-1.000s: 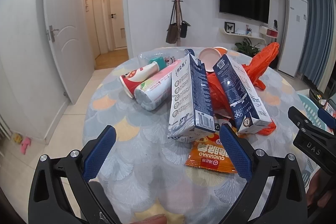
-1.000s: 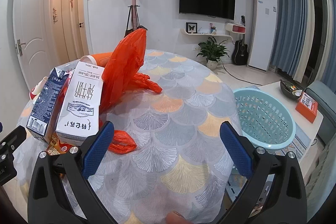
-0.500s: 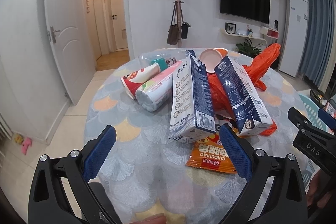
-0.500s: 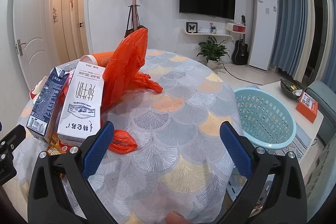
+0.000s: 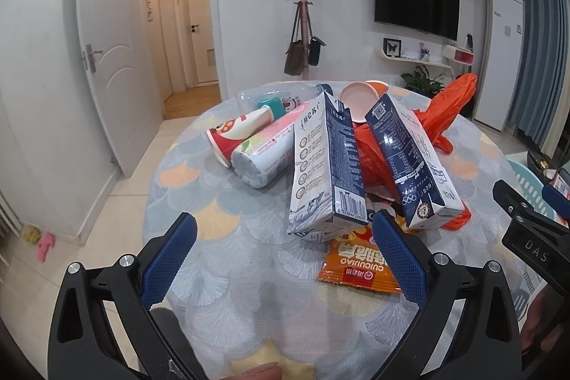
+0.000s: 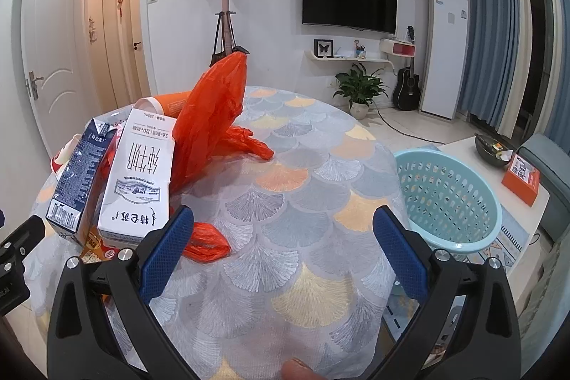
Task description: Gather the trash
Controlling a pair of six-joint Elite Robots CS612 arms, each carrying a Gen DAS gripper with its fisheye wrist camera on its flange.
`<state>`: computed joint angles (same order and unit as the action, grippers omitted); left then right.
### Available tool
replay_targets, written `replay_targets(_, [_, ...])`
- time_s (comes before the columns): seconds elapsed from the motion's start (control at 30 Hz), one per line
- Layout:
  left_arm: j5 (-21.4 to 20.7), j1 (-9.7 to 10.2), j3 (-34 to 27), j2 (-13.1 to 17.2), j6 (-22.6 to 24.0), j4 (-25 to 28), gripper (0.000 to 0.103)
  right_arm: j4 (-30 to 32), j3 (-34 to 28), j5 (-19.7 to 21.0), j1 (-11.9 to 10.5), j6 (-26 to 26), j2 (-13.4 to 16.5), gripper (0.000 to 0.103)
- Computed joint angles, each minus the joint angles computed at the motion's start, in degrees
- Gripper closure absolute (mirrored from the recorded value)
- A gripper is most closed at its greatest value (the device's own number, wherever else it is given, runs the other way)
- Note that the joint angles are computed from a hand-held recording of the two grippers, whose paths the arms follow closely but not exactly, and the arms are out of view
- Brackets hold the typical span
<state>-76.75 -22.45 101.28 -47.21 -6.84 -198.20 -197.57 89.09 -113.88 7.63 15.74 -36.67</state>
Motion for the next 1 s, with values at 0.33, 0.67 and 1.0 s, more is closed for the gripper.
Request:
replay_targets(0.33, [-0.1,-0.07,0.3,-0.1,-0.1,0.0,0.007,0.6,0.1,-0.2,0.0,-0.1,-0.2,0.006])
replay_targets(0.67, [0.0,-0.07,0.3,-0.1,-0.2,0.0,0.007,0.1,0.2,-0.4,0.0,-0.1,-0.1,0.006])
replay_targets(1.0, [-0.2,-0.02,0.3,-0.1,0.1,-0.2,0.007,-0.3,0.2,-0.5,0.1,-0.3,-0.2,0.006])
